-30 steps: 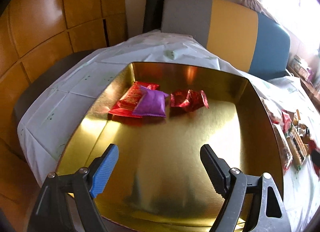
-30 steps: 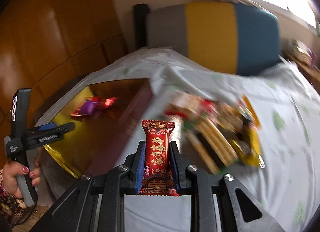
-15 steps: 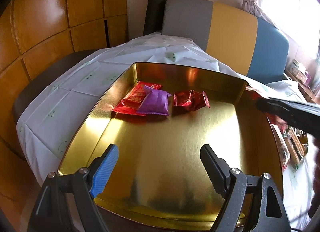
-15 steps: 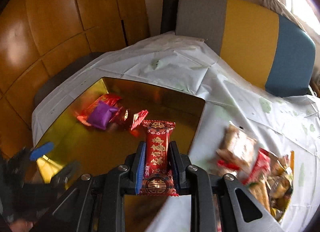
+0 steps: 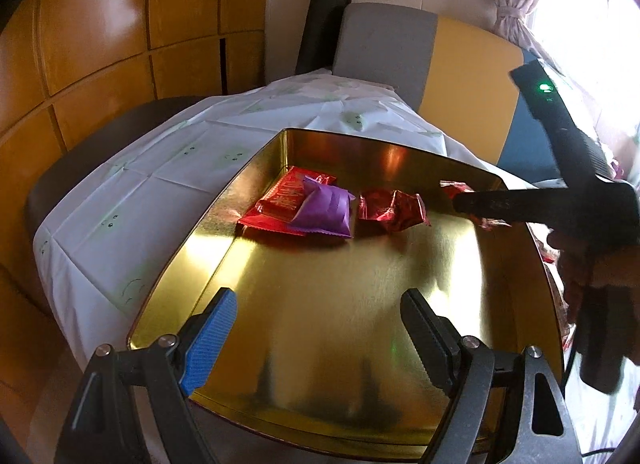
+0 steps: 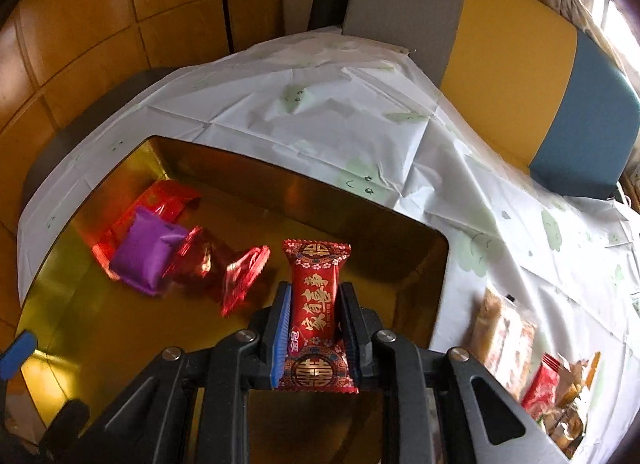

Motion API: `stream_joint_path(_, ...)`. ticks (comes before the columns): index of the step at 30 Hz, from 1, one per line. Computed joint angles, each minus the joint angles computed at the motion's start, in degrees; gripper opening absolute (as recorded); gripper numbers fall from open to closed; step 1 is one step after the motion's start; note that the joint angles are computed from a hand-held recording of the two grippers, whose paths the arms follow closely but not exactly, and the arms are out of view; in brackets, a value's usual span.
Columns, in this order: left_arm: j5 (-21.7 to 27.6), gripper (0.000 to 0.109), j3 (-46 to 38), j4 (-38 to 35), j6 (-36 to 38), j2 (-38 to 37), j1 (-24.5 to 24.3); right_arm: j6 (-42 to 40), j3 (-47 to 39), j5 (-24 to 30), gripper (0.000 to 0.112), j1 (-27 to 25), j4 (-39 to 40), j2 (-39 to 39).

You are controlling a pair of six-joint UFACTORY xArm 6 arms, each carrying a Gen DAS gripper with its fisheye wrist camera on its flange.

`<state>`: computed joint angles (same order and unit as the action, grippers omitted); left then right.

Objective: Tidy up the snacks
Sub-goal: 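Carry the red bar packet over the tray with the right gripper, then open the right gripper to drop the red bar, then return to the pile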

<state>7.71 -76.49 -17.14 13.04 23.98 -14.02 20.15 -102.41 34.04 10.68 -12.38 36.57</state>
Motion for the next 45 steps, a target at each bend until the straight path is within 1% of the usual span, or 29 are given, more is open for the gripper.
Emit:
stream_joint_path(2, 0.4, 0.084, -0.1, 0.0, 0.2, 0.0, 0.0, 0.1, -2.9, 1.9, 0.024, 0.0, -0.6, 1.9)
stream_joint_path(4, 0.1, 0.084, 0.1, -0.1, 0.4, 0.0, 0.0, 1.3, -5.5, 3.7, 0.032, 0.0, -1.9, 3.7)
stream_joint_path(6, 0.1, 0.084, 0.3, 0.0, 0.5, -0.1, 0.0, 3.1, -6.9, 4.9, 0.033, -0.1, -3.2, 4.6)
stream_joint_path(8, 0.0, 0.084, 0.5, -0.5, 0.8, -0.2, 0.0, 4.1, -5.4, 3.1, 0.033, -0.4, -3.0, 3.8)
stream_joint_path(10, 0.1, 0.084, 0.4, -0.1, 0.3, -0.1, 0.0, 5.1, -2.7, 0.2, 0.033, -0.7, -2.9, 2.1)
stream_joint_path(12, 0.4, 0.084, 0.3, -0.8, 0.9, -0.1, -0.1, 6.3, 1.6, -4.1, 0.033, -1.1, -3.4, -0.6)
stream_joint_path(14, 0.5, 0.085, 0.4, 0.7, -0.3, -0.2, -0.2, 7.5, 4.6, -6.5, 0.034, -1.3, -4.0, -2.9)
stream_joint_path(16, 0.9, 0.085, 0.4, 0.7, -0.1, -0.2, -0.3, 7.4, 6.3, -7.5, 0.034, -1.5, -3.8, -4.3)
stream_joint_path(20, 1.2, 0.087, 0.9, 5.2, -3.9, -0.7, -0.3, 10.4, 12.4, -11.0, 0.034, -1.9, -6.3, -8.6)
stream_joint_path(22, 1.2, 0.087, 1.2, 5.2, -3.7, -1.0, -0.5, 10.5, 15.2, -12.3, 0.034, -2.0, -5.9, -10.5)
stream_joint_path(24, 1.2, 0.087, 1.7, 5.2, -3.4, -1.3, -0.6, 13.6, 19.5, -14.2, 0.034, -2.3, -8.3, -13.4)
stream_joint_path(26, 1.1, 0.087, 2.2, 4.5, -2.8, -1.7, -0.8, 15.2, 24.0, -16.3, 0.034, -2.7, -8.9, -16.2)
stream_joint_path(29, 1.3, 0.088, 2.8, 3.4, -1.6, -2.4, -1.3, 19.2, 30.8, -20.1, 0.035, -3.4, -12.5, -20.6)
stream_joint_path(32, 1.5, 0.088, 3.7, 3.7, -1.5, -3.2, -1.8, 24.1, 37.4, -22.5, 0.035, -4.4, -17.2, -25.1)
stream_joint_path(34, 1.8, 0.089, 4.1, 2.1, -0.1, -3.6, -2.3, 27.9, 41.5, -23.7, 0.035, -5.3, -20.9, -28.0)
stream_joint_path(36, 1.8, 0.089, 4.7, 1.8, 0.3, -4.2, -2.8, 33.3, 45.5, -24.2, 0.035, -6.4, -26.6, -31.0)
stream_joint_path(39, 1.4, 0.092, 6.1, 1.9, 1.2, -5.4, -3.8, 40.6, 50.7, -25.1, 0.035, -8.0, -33.0, -34.7)
stream_joint_path(43, 1.1, 0.093, 8.1, -2.0, 5.7, -7.3, -5.6, 47.5, 58.2, -27.2, 0.035, -10.9, -37.8, -39.7)
stream_joint_path(45, 0.9, 0.096, 9.1, -4.3, 8.8, -8.3, -6.8, 51.9, 61.2, -27.5, 0.035, -12.6, -41.5, -41.9)
